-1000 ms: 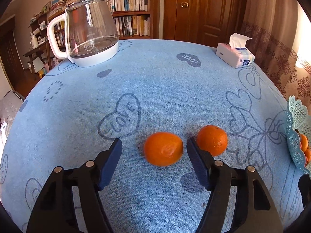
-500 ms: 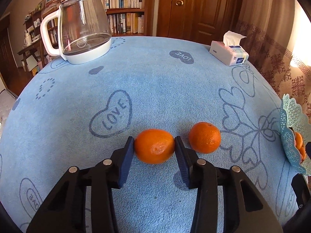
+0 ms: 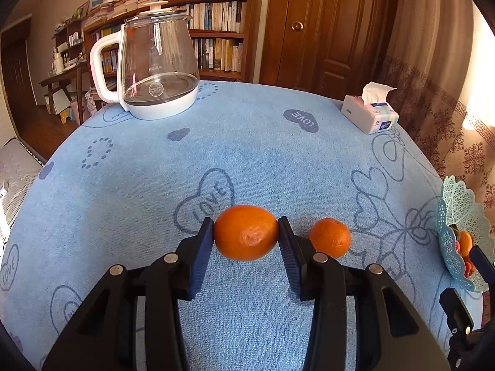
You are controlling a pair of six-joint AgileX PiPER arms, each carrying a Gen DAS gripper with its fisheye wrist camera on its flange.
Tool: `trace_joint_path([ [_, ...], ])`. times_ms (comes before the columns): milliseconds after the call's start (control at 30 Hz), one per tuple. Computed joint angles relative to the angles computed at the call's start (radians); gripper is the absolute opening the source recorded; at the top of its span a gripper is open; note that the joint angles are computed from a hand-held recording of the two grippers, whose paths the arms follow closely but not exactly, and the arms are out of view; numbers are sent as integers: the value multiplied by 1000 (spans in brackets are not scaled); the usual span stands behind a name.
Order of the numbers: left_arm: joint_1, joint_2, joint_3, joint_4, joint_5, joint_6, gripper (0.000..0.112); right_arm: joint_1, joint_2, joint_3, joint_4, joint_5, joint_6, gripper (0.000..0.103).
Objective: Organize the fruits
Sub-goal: 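Grasp an orange with the left tool, then grasp the other orange with the right tool while the left tool holds its orange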
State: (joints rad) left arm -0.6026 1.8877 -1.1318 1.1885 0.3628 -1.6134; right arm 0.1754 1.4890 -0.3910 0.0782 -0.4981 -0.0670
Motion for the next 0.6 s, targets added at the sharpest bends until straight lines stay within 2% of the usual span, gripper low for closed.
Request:
trace_joint_path([
  [167, 9, -38, 51, 84, 4, -92, 43, 38, 14, -40, 7, 60, -33, 87],
  [367, 23, -65, 80, 131, 2, -154, 43, 37, 75, -164, -329, 200, 312, 87],
  [500, 24, -78, 91, 148, 1, -180, 43, 87, 138, -251, -270, 255, 274, 87],
  [600, 27, -86, 99, 157, -4, -193, 43, 108, 193, -331, -370, 308, 390, 87],
])
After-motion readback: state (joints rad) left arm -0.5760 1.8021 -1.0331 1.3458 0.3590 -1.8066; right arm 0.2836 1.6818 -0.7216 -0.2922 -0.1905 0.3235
